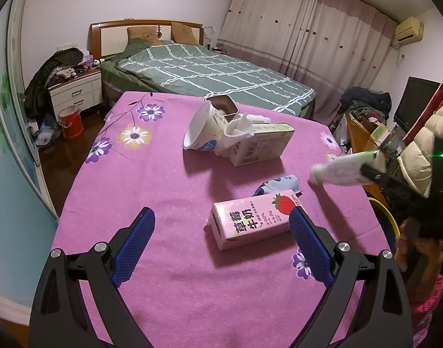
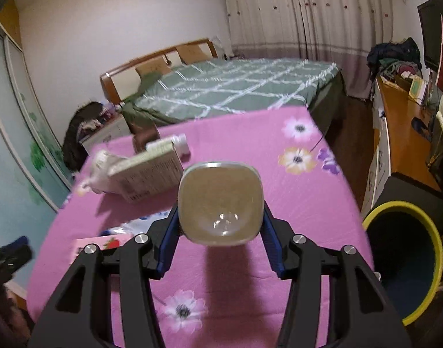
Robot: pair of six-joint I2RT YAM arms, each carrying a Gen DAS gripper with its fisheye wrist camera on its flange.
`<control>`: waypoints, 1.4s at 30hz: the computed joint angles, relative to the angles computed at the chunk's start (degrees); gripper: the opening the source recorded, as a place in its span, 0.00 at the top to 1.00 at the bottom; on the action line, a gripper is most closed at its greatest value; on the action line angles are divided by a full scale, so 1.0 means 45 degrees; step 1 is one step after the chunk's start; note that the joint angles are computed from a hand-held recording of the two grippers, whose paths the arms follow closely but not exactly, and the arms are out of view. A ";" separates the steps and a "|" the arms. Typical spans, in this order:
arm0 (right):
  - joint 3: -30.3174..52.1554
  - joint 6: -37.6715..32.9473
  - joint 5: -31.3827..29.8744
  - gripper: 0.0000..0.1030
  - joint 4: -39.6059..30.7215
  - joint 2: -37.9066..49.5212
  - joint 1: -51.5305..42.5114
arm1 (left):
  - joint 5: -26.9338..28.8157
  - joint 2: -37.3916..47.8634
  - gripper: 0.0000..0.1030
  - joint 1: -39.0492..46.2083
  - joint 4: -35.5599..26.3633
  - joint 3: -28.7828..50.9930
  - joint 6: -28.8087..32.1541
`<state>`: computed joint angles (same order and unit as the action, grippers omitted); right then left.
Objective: Collect trash
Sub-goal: 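Carry the coconut water bottle with the right gripper into the bin and release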
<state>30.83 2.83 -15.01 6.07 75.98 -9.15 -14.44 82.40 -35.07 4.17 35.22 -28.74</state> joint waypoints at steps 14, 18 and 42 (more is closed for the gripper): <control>-0.0597 -0.1003 -0.2114 0.52 -0.2778 -0.2866 -0.1451 | -0.0552 -0.0307 0.10 -0.0696 -0.0394 0.0112 -0.0025; -0.0827 -0.1080 -0.2446 0.52 -0.2768 -0.3116 -0.1786 | -0.0638 -0.0272 0.10 -0.0829 -0.0484 0.0208 -0.0057; 0.0226 -0.2550 -0.2700 0.52 -0.1516 -0.0871 -0.7853 | -0.0538 0.1366 0.10 -0.1482 -0.0696 0.1460 -0.0145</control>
